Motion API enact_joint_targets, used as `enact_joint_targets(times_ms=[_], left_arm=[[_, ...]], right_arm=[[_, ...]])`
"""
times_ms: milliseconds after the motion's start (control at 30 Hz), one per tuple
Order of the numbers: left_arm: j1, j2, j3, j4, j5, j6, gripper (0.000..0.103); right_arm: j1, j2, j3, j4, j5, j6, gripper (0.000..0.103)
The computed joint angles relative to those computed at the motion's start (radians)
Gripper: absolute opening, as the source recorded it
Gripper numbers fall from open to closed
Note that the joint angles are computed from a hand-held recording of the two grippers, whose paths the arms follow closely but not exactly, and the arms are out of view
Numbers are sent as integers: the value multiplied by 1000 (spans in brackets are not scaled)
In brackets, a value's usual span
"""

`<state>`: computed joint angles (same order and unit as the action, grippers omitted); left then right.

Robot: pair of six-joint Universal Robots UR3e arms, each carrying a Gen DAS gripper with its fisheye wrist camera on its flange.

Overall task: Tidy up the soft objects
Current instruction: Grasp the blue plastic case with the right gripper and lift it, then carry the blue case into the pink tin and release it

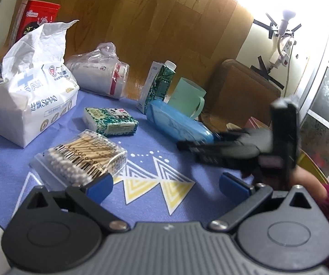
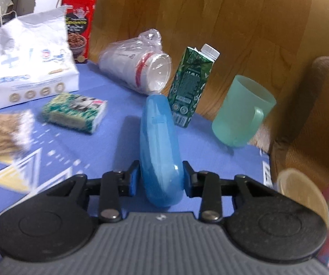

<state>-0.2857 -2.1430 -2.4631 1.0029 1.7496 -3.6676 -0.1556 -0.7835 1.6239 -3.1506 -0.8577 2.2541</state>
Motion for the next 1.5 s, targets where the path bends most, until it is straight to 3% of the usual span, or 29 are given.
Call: enact_joint_targets(times_ms=[233, 333, 467, 600, 700, 867, 1033, 1133, 1200, 1333, 1433, 1500], left_arm=[[64, -58, -81, 197, -51, -73, 102], [71, -53, -81, 188, -58, -80, 102], [60, -19, -55, 100, -73, -44, 102], [60, 14, -34, 9, -106, -10, 102], [97, 59, -30, -85, -199, -1, 102], [126, 35, 103, -179, -374, -103, 103], [52, -21, 366, -436, -410, -71, 101], [-23, -60, 488, -528, -330, -51, 99], [-32, -67, 535, -543, -384, -30, 88], [-112, -95, 757, -685, -361, 36, 88], [-180, -187, 1038, -832, -339, 73, 91], [-191, -271, 1248, -954, -400, 153, 91]], right_arm=[[-127, -160, 322, -75, 92, -110, 40], [-201, -236, 459, -66, 144, -178, 41], [-311, -345, 610, 51, 229, -303, 39], [-409, -473, 672, 408, 279, -462, 40], [-469, -531, 688, 626, 311, -570, 40], [-475, -502, 640, 691, 334, -510, 40], [-482, -494, 634, 734, 350, -545, 37], [-524, -513, 643, 818, 390, -629, 37], [-576, -539, 651, 952, 445, -750, 37], [-726, -666, 725, 1277, 563, -1163, 37], [-827, -711, 668, 1667, 643, -1480, 37], [-872, -711, 650, 1745, 708, -1534, 37]])
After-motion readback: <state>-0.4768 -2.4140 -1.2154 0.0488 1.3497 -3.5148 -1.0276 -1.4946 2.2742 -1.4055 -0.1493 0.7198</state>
